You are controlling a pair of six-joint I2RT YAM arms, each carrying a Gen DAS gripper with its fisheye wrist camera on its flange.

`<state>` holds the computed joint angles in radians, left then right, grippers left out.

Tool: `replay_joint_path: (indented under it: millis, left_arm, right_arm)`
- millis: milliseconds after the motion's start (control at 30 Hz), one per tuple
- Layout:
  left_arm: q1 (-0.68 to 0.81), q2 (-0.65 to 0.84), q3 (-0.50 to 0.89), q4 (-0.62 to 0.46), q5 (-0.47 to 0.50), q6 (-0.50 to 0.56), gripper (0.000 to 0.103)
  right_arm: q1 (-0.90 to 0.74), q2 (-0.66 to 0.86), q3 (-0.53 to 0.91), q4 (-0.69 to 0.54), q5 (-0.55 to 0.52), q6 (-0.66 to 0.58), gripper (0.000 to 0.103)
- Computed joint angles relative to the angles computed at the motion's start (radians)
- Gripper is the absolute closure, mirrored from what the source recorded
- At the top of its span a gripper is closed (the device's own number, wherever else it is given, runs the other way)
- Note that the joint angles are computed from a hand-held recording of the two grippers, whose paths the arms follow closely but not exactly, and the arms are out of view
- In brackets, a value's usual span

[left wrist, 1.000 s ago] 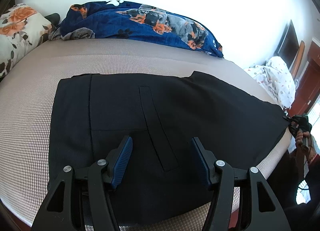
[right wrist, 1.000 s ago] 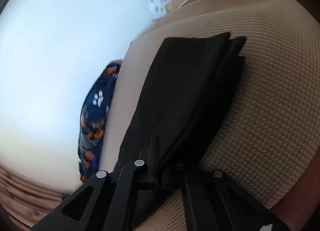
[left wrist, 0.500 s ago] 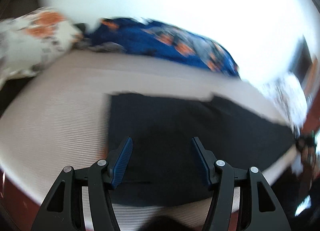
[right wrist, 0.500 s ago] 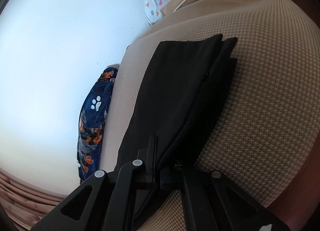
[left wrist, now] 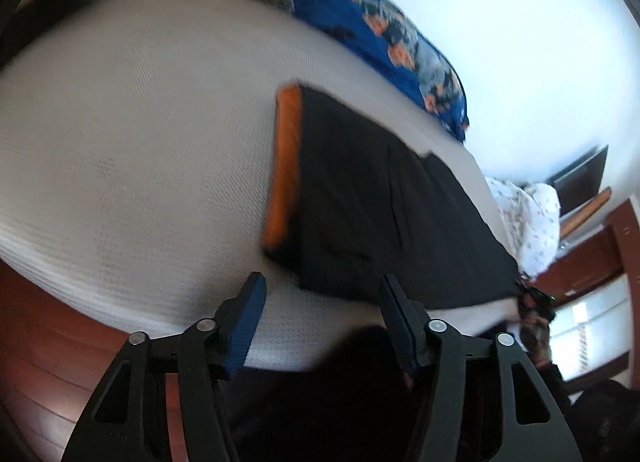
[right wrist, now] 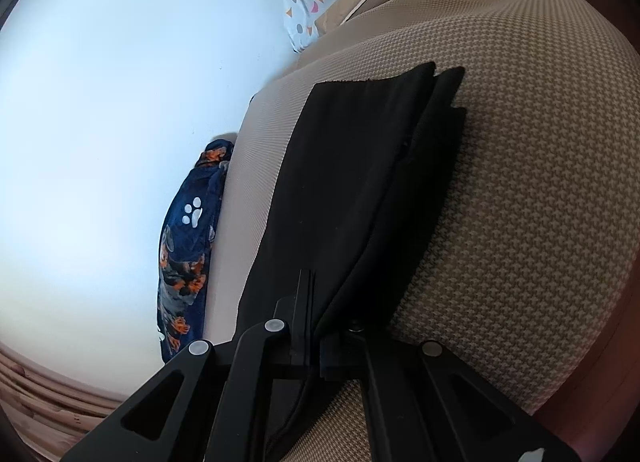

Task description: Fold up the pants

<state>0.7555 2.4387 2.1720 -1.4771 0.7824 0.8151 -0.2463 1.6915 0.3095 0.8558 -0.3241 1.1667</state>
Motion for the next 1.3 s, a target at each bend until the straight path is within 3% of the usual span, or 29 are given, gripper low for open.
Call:
replay_joint_path:
  millis: [67, 100, 200, 267, 433, 500, 633, 800, 900, 967, 1100, 1133, 1233, 1300]
  left_arm:
    - [-0.008, -0.012, -0.033, 0.022, 0.002, -0.03, 0.068]
    - [-0.01, -0.007, -0.032, 0.017, 0.011, -0.05, 0.068]
    - [-0.013, -0.071, -0.125, 0.122, -0.005, -0.101, 0.085]
    - [-0.019, -0.125, -0.192, 0.192, -0.017, -0.126, 0.089]
    - [-0.055, -0.246, -0.332, 0.4, -0.062, -0.178, 0.092]
    - [-0.058, -0.247, -0.321, 0.439, -0.054, -0.216, 0.092]
    - [-0.062, -0.174, -0.249, 0.387, -0.086, -0.198, 0.093]
    - [-0.072, -0.253, -0.407, 0.541, -0.12, -0.184, 0.092]
    - [-0.079, -0.294, -0.466, 0.602, -0.141, -0.175, 0.09]
    - [-0.078, -0.314, -0.482, 0.62, -0.147, -0.187, 0.079]
    - [-0.069, -0.44, -0.604, 0.805, -0.125, -0.296, 0.077]
    - [-0.074, -0.457, -0.61, 0.809, -0.102, -0.307, 0.072]
    - [-0.137, -0.488, -0.62, 0.791, -0.057, -0.297, 0.043]
    - [-0.208, -0.511, -0.676, 0.849, -0.067, -0.295, 0.038]
  right_arm:
    - [0.004, -0.008, 0.006, -0.022, 0.003, -0.005, 0.103]
    - [0.004, -0.009, 0.007, -0.024, 0.003, -0.005, 0.103]
    - [0.01, -0.017, 0.008, -0.028, 0.011, 0.0, 0.103]
    - [0.011, -0.018, 0.005, -0.022, 0.014, -0.002, 0.103]
    - [0.014, -0.037, -0.005, -0.027, 0.02, 0.001, 0.103]
    - [0.031, -0.041, -0.01, -0.019, 0.03, 0.013, 0.103]
    - [0.049, -0.054, -0.019, -0.016, 0.037, 0.014, 0.103]
    - [0.051, -0.075, -0.018, -0.041, 0.035, 0.012, 0.103]
    - [0.052, -0.084, -0.018, -0.05, 0.033, 0.013, 0.103]
    - [0.042, -0.068, -0.029, -0.009, 0.007, 0.028, 0.103]
    - [0.023, -0.044, -0.044, 0.059, -0.039, 0.055, 0.1]
    - [0.018, -0.034, -0.047, 0.079, -0.049, 0.061, 0.098]
    - [-0.006, -0.003, -0.061, 0.156, -0.091, 0.096, 0.093]
    - [-0.014, 0.002, -0.067, 0.18, -0.089, 0.103, 0.09]
